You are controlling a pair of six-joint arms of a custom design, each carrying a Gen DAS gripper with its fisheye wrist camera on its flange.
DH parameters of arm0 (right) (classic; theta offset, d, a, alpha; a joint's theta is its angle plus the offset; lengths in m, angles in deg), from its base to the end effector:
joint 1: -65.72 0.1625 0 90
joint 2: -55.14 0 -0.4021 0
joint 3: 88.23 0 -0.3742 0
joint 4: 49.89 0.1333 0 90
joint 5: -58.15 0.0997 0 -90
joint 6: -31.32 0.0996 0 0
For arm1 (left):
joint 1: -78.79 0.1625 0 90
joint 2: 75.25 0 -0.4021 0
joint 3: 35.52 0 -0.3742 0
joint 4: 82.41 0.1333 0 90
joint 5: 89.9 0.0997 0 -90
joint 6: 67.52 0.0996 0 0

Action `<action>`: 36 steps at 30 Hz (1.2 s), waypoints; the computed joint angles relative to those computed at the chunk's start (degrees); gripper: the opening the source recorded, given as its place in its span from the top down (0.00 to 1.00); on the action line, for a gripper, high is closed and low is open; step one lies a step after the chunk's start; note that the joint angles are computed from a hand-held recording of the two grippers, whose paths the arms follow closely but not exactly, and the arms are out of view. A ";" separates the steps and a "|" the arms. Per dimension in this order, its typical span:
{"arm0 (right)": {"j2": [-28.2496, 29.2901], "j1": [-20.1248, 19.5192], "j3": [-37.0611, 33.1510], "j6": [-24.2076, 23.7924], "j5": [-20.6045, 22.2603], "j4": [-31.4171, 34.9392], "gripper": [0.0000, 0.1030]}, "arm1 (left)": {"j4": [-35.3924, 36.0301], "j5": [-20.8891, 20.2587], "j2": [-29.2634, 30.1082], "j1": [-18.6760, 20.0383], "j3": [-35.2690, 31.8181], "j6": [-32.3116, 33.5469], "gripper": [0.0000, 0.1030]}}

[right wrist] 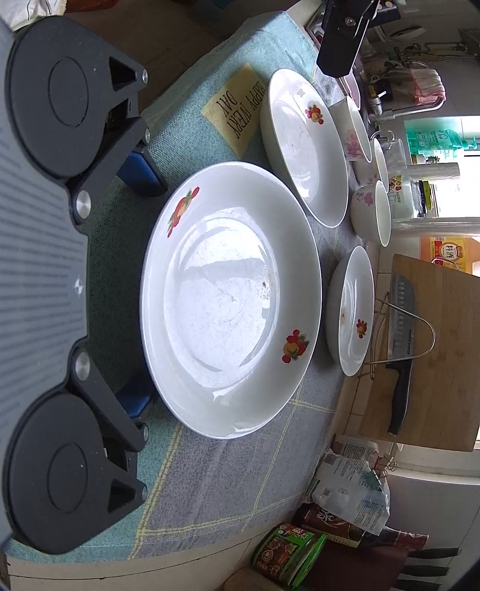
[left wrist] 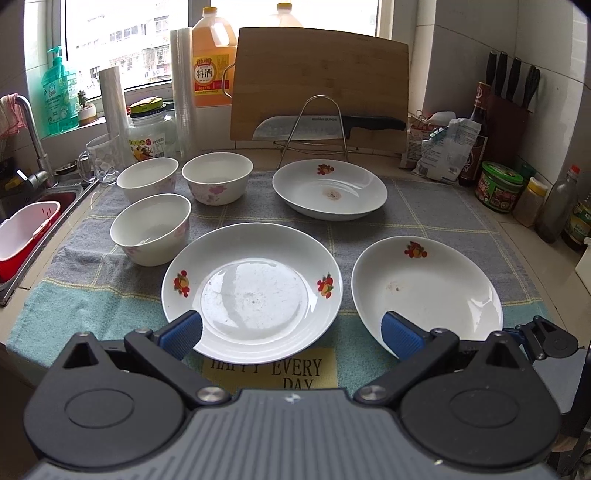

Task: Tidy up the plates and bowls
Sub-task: 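Reach the left tool to the flowered white plate and grasp its rim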

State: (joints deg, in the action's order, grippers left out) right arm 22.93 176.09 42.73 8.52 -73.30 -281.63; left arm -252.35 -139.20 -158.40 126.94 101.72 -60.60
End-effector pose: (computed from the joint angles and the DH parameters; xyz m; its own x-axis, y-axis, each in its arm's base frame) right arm 0.2049 -0.3582 0.0204 -0.6939 -0.1162 0.7106 -0.5679 0.6950 -0.4410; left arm -0.1126 -0.4228 0.2342 -0.6766 0.3726 -0.6351 0.6869 0.6301 -0.3621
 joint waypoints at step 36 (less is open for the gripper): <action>5.70 1.74 -3.10 0.20 -4.36 -8.66 0.00 | 31.01 -27.14 26.02 11.61 -35.04 29.51 0.01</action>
